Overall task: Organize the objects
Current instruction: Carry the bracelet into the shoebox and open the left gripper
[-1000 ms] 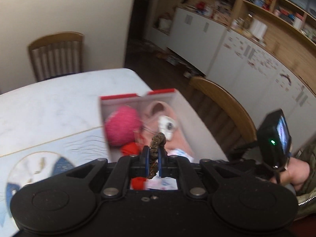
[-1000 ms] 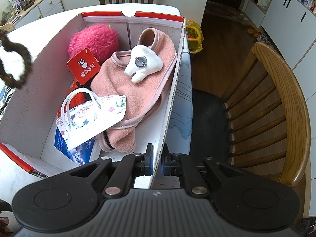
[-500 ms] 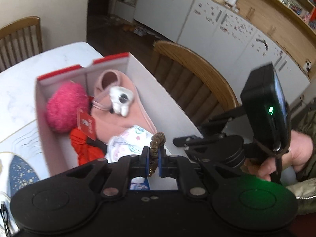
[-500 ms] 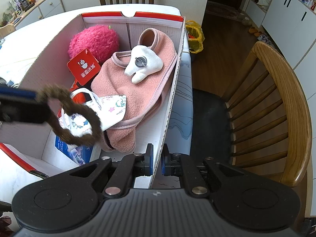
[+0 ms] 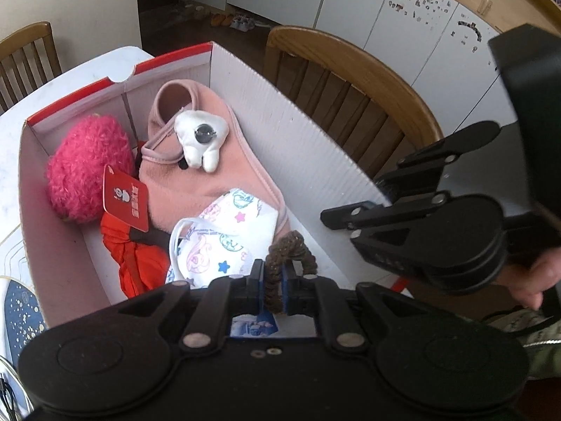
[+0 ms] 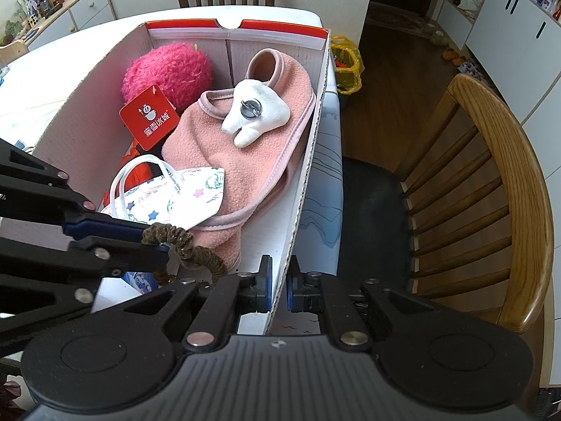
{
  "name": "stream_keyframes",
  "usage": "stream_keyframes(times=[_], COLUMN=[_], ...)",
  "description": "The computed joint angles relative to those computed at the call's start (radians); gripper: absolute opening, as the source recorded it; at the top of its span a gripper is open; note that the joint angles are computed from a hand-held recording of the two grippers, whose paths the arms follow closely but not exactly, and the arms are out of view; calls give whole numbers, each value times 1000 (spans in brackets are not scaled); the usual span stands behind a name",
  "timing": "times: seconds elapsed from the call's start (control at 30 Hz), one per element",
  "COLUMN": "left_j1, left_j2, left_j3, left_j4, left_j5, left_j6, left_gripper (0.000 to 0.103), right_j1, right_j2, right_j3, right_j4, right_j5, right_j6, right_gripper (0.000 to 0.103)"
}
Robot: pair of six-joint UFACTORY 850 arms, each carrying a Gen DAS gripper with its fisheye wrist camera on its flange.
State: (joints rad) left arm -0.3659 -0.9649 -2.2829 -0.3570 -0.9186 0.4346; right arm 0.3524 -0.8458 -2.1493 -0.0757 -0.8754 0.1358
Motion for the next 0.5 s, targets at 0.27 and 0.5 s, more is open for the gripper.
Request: stream_keyframes(times=[0.27, 0.5], left_j1=[6, 19], left_j2=[-12, 18], left_j3=[-8, 38], left_j4=[-9, -65], left_j5=[-23, -15], left_j6=[-3, 37], left_gripper=[17, 31], right_j1=[0, 0], right_j2=[0, 1], right_j3=[1, 2], right_j4=[1, 2], right_j5=[1, 1], right_j6=[1, 1], right_gripper=[7, 7])
